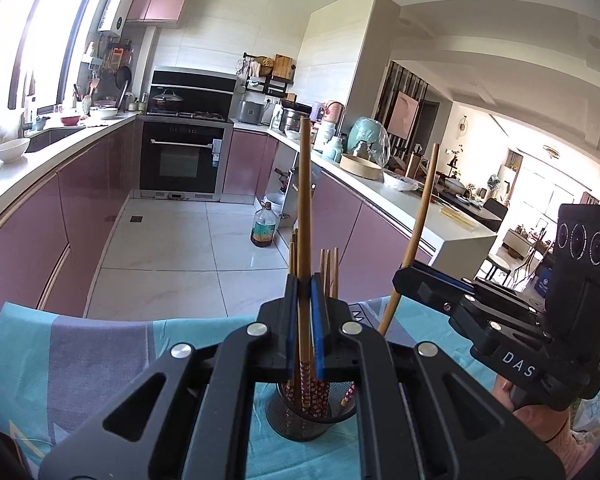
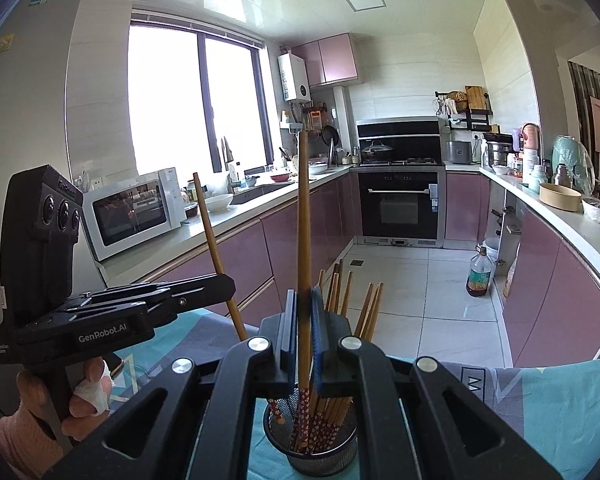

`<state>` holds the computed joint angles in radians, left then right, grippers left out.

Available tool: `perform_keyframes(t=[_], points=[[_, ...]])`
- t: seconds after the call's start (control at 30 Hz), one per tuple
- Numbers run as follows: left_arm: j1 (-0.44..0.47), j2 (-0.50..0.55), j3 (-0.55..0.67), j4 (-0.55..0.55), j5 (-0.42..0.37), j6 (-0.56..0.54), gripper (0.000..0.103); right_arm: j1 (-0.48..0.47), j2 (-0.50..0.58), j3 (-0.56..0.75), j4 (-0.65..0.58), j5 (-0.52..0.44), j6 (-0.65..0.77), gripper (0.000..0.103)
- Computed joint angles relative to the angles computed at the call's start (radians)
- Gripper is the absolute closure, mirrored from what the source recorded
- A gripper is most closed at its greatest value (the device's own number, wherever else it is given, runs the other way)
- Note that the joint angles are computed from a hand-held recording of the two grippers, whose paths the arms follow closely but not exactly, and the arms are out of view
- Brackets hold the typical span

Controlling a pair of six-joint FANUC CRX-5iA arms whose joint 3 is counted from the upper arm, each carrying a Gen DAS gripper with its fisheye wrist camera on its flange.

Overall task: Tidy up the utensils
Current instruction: 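Move both upright chopsticks over the mesh cup and lower them toward its rim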

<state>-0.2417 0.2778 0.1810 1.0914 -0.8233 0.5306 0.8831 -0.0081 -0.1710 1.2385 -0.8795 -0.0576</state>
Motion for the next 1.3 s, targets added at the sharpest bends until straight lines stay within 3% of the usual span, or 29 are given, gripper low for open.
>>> perform_keyframes(t=[0.4,1.3], points=[[-0.015,0.019,0.053,-0.101,-0.009,0.09,0.096,-0.009,0.029,0.026,-0.056,-0.015,0.017,0.098],[-0.029,0.039,0.108,-0.217,0.007,0.154,0.096,-0.018,0.05,0.026,-0.081,-0.024,0.005,0.098]])
